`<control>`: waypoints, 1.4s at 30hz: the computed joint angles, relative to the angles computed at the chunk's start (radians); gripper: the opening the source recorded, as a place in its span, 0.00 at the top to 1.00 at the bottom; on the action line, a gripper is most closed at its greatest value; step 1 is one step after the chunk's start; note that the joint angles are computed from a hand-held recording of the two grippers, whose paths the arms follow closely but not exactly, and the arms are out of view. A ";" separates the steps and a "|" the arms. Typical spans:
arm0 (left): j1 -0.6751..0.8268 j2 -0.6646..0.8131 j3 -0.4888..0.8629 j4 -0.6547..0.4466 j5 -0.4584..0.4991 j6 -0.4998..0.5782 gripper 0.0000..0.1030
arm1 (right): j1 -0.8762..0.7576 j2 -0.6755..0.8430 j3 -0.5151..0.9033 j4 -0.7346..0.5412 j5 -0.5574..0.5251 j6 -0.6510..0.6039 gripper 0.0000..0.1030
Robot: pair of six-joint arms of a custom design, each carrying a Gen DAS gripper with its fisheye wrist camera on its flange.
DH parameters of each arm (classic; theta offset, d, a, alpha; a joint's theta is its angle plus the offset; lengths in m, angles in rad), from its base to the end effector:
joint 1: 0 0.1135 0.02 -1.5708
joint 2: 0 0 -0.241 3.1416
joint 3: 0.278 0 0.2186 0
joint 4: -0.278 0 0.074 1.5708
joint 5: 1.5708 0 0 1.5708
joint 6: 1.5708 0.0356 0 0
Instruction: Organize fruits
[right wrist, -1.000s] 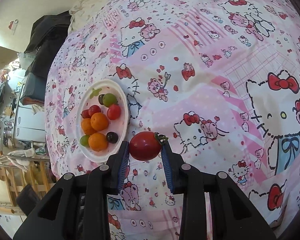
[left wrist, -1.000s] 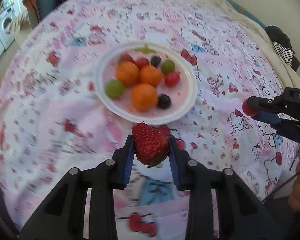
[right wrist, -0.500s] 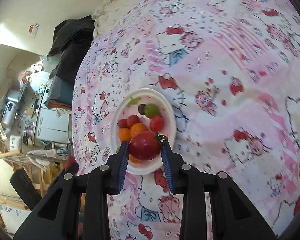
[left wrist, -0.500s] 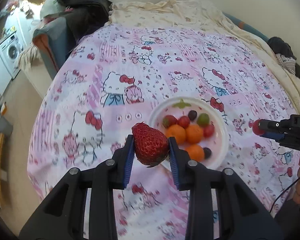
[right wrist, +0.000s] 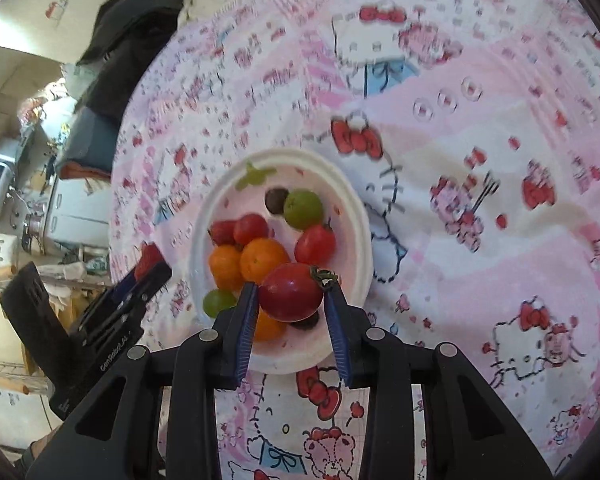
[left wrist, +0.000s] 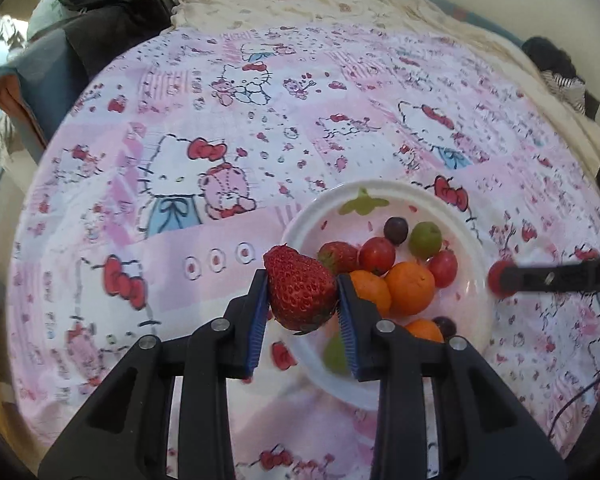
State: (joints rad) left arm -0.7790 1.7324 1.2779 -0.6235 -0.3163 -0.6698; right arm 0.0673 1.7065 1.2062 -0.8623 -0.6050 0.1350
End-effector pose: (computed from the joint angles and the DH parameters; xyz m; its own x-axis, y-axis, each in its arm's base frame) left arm 0.2391 -0.2205 0.2180 -0.8410 0.0012 -0.5410 0.0522 0.9955 -0.0789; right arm 0.2852 0.0395 0.2030 -0.9905 0.0442 -0.1299 -0.0396 0.8142 0.5792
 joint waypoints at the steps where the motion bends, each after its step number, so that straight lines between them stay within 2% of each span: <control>1: 0.003 0.005 -0.006 0.013 0.008 -0.002 0.72 | 0.011 0.006 -0.004 0.004 0.012 -0.002 0.65; 14: 0.024 0.084 0.037 0.027 0.073 0.037 0.70 | 0.067 0.028 -0.024 0.021 0.073 -0.008 0.64; 15: 0.026 0.085 0.040 0.018 0.085 0.036 0.56 | 0.066 0.028 -0.022 0.016 0.073 -0.013 0.60; 16: 0.024 0.082 0.038 0.019 0.084 0.028 0.46 | 0.060 0.025 -0.021 0.011 0.059 -0.017 0.46; 17: 0.015 0.068 0.027 0.029 0.066 0.015 0.28 | 0.066 0.026 -0.016 0.017 0.052 -0.006 0.39; 18: 0.005 0.057 0.019 0.037 0.045 0.006 0.23 | 0.059 0.015 -0.019 0.021 0.039 -0.007 0.28; 19: -0.001 0.047 0.014 0.043 0.035 0.004 0.23 | 0.054 0.003 -0.020 0.023 0.038 -0.009 0.23; 24: -0.031 -0.017 0.017 0.005 -0.024 -0.030 0.23 | 0.026 -0.050 -0.007 0.027 0.039 -0.011 0.22; 28: -0.063 -0.096 0.045 -0.109 -0.125 -0.111 0.23 | 0.026 -0.184 -0.028 0.054 0.113 -0.021 0.15; 33: -0.161 -0.182 0.097 -0.297 -0.319 -0.211 0.23 | 0.013 -0.388 -0.085 0.074 0.156 -0.016 0.04; 38: -0.298 -0.240 0.134 -0.468 -0.424 -0.358 0.22 | 0.051 -0.585 -0.132 0.060 0.253 -0.020 0.02; 40: -0.362 -0.242 0.159 -0.557 -0.464 -0.444 0.13 | 0.087 -0.654 -0.158 0.055 0.315 -0.014 0.02; 41: -0.396 -0.236 0.178 -0.612 -0.484 -0.504 0.04 | 0.126 -0.710 -0.178 0.049 0.378 -0.008 0.02; 42: -0.428 -0.238 0.187 -0.656 -0.501 -0.560 0.01 | 0.149 -0.744 -0.194 0.049 0.412 -0.003 0.02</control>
